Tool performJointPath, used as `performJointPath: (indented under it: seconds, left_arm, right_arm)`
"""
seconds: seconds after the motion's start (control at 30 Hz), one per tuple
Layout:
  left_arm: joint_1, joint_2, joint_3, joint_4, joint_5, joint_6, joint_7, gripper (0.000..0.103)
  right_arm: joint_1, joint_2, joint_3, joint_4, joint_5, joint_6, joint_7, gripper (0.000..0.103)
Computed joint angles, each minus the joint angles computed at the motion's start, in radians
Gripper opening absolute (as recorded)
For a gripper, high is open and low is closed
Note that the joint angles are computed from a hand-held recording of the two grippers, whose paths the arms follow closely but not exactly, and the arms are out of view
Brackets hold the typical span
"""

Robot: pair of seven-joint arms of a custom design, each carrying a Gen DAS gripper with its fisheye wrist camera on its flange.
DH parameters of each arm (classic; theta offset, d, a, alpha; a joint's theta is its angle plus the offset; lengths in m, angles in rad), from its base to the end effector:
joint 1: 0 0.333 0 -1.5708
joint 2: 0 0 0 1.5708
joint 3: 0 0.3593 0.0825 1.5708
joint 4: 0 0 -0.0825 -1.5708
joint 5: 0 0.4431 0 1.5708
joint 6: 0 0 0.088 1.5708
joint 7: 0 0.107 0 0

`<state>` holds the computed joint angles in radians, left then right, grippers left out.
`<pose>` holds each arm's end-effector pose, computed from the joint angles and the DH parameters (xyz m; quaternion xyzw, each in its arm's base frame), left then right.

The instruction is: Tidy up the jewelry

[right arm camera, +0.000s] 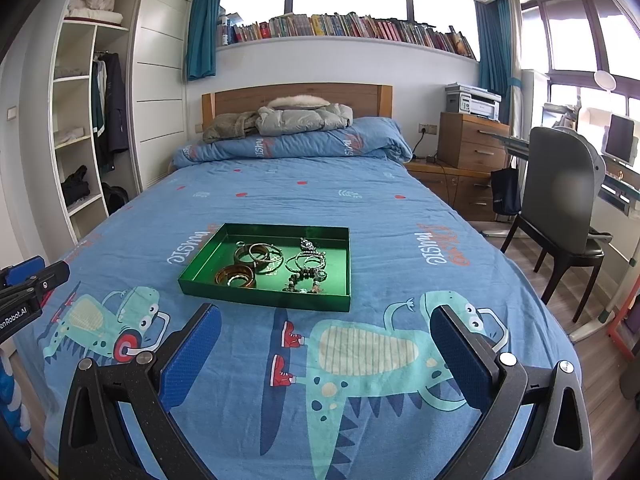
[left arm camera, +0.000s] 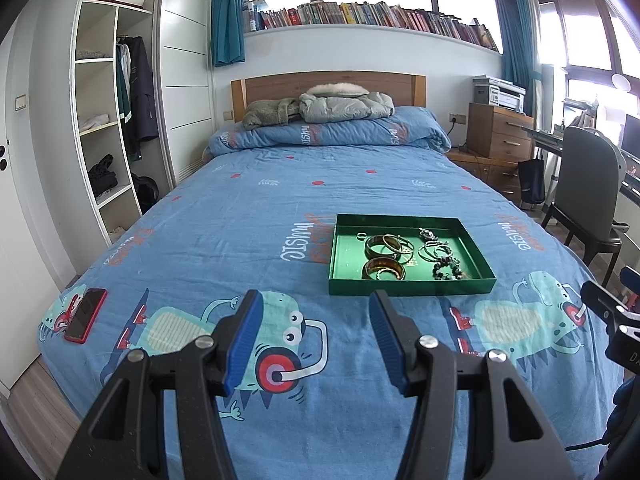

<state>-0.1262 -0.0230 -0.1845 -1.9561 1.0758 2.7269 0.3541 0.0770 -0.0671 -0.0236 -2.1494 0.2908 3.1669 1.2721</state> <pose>0.6075 -0.2307 0.5832 -0.6327 0.5923 -0.3229 0.3803 0.6194 0.0067 0.5765 -0.6226 0.5886 -0.3580 0.3711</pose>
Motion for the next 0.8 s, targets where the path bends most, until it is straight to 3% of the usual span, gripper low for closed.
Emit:
performJointPath:
  seconds: [0.8]
  left_arm:
    - [-0.001,0.001,0.000,-0.004,0.002,0.002,-0.002,0.053]
  right_arm:
    - [-0.015,0.006,0.006,-0.005,-0.054,-0.002,0.048,0.103]
